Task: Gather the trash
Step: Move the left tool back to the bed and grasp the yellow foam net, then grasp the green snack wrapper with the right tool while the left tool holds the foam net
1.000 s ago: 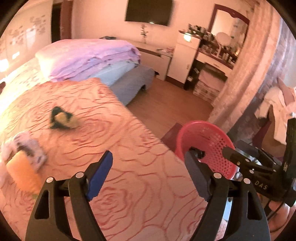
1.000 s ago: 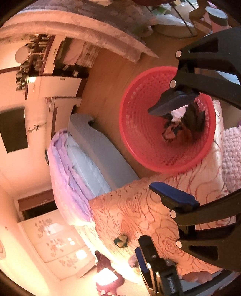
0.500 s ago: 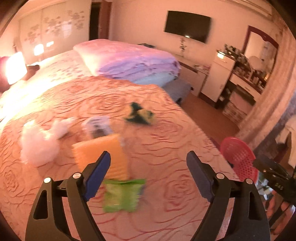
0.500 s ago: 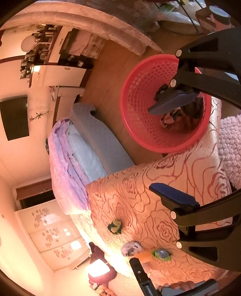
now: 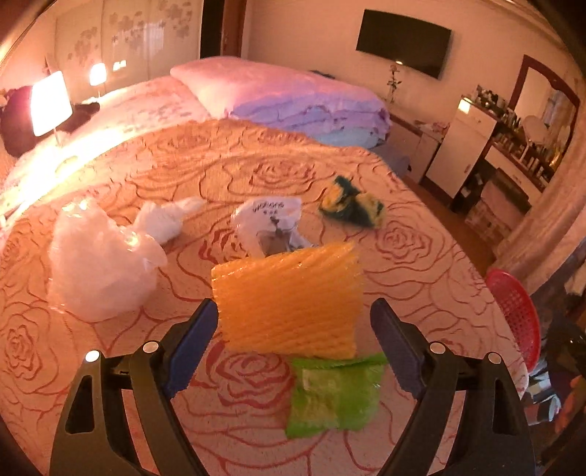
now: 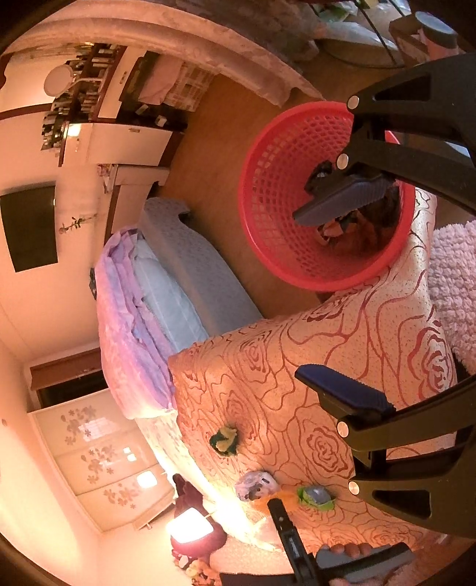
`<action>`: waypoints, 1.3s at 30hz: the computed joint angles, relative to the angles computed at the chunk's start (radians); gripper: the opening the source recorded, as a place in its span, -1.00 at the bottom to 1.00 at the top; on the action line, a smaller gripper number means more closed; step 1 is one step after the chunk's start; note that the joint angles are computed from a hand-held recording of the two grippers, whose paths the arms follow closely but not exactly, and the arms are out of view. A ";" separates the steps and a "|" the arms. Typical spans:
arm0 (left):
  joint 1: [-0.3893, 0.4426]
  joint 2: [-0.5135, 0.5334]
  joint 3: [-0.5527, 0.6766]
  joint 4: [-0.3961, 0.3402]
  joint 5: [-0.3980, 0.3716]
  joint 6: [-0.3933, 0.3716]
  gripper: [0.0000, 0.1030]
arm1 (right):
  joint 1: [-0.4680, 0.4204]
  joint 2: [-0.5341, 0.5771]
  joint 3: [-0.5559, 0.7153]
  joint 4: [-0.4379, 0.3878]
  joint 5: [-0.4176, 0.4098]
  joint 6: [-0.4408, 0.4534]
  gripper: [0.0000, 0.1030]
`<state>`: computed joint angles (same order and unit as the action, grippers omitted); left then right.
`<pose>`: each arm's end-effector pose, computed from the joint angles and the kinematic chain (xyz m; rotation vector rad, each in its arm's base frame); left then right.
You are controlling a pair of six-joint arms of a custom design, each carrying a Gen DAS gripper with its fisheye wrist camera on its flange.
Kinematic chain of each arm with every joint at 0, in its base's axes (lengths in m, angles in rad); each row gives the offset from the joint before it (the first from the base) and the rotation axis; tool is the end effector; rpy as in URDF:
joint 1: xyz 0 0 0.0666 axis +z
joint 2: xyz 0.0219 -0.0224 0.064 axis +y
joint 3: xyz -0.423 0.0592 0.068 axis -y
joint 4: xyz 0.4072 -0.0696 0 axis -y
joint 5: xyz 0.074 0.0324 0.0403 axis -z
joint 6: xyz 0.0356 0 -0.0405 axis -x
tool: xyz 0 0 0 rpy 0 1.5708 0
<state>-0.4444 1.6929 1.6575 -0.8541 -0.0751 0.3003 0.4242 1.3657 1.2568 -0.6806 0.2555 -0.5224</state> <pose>0.5577 -0.2631 0.4426 0.1451 2.4668 -0.2322 0.4444 0.1904 0.4372 0.2376 2.3222 0.1711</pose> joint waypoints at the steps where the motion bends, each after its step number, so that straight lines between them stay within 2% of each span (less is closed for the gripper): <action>1: 0.003 0.006 0.002 -0.002 0.000 0.003 0.59 | -0.001 0.002 0.001 -0.001 -0.002 0.000 0.47; 6: 0.016 0.004 -0.013 0.027 0.009 0.025 0.57 | -0.004 0.015 0.003 -0.006 -0.010 -0.001 0.47; 17: 0.014 -0.022 -0.045 0.069 -0.003 -0.002 -0.07 | 0.014 0.037 0.015 -0.007 -0.014 0.006 0.47; 21: 0.016 -0.033 -0.055 0.082 -0.003 -0.004 -0.34 | 0.022 0.041 0.022 -0.008 -0.013 0.009 0.47; 22: 0.017 -0.038 -0.059 0.086 -0.002 -0.002 -0.50 | 0.025 0.042 0.024 -0.009 -0.012 0.011 0.47; 25: 0.022 -0.051 -0.070 0.094 0.013 0.008 -0.66 | 0.034 0.046 0.033 -0.009 -0.015 0.019 0.47; 33: 0.029 -0.104 -0.118 0.127 0.015 0.029 -0.69 | 0.075 0.080 0.085 0.000 -0.037 0.069 0.47; 39: 0.038 -0.157 -0.157 0.156 -0.012 0.025 -0.69 | 0.114 0.140 0.158 -0.009 -0.093 0.129 0.47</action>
